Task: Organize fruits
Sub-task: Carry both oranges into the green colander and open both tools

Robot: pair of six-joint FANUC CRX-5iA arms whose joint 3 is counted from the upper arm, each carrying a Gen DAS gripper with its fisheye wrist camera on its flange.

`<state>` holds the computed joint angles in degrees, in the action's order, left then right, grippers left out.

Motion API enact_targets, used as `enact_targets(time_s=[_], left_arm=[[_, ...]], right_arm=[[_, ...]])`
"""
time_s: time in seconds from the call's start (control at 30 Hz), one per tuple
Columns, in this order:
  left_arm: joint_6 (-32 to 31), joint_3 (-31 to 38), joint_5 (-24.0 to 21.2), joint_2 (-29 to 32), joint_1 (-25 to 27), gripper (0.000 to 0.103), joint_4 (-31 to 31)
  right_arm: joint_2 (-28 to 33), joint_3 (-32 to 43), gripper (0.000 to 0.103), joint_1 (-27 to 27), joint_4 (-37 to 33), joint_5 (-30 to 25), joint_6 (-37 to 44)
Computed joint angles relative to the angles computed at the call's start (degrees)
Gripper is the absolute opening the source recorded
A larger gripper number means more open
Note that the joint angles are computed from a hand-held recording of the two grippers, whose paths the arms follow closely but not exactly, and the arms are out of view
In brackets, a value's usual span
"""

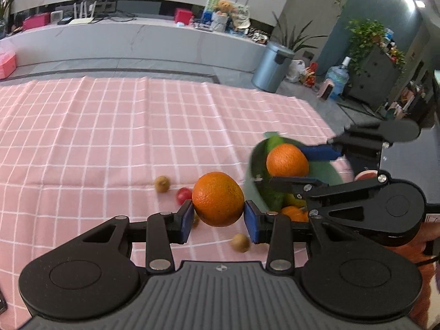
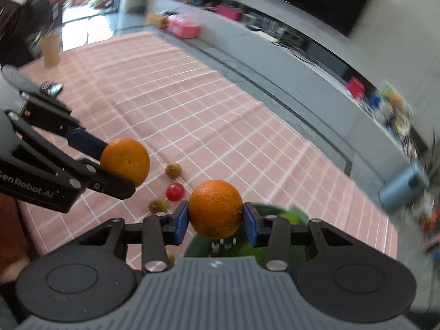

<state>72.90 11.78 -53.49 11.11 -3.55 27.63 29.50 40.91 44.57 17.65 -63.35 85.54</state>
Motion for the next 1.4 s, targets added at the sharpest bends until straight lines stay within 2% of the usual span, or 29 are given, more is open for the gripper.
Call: enact_targets(time_s=[0.23, 0.47, 0.8, 1.13, 1.4], left_arm=[[-1.39, 3.26, -0.74, 2.66, -3.0, 0.044, 0.9], [-2.42, 9.35, -3.85, 7.62, -6.38, 0.044, -0.07], [-4.29, 13.19, -7.1, 12.0, -8.27, 0.044, -0.75], [-4.53, 18.71, -11.54, 16.04, -9.13, 0.044, -3.36], [-3.94, 19.72, -12.8, 16.97, -9.3, 0.045, -4.69]], right_arm=[[-7.77, -12.0, 0.038, -1.19, 1.26, 4.14, -9.81], [-11.05, -18.07, 0.038, -2.68, 1.85, 4.48, -13.44], [-11.03, -20.03, 0.038, -5.17, 1.29, 5.28, -14.82], [-8.5, -17.76, 0.038, -6.2, -2.24, 3.96, -10.92], [-8.11, -18.1, 0.039, -6.51, -2.84, 3.83, -10.02]])
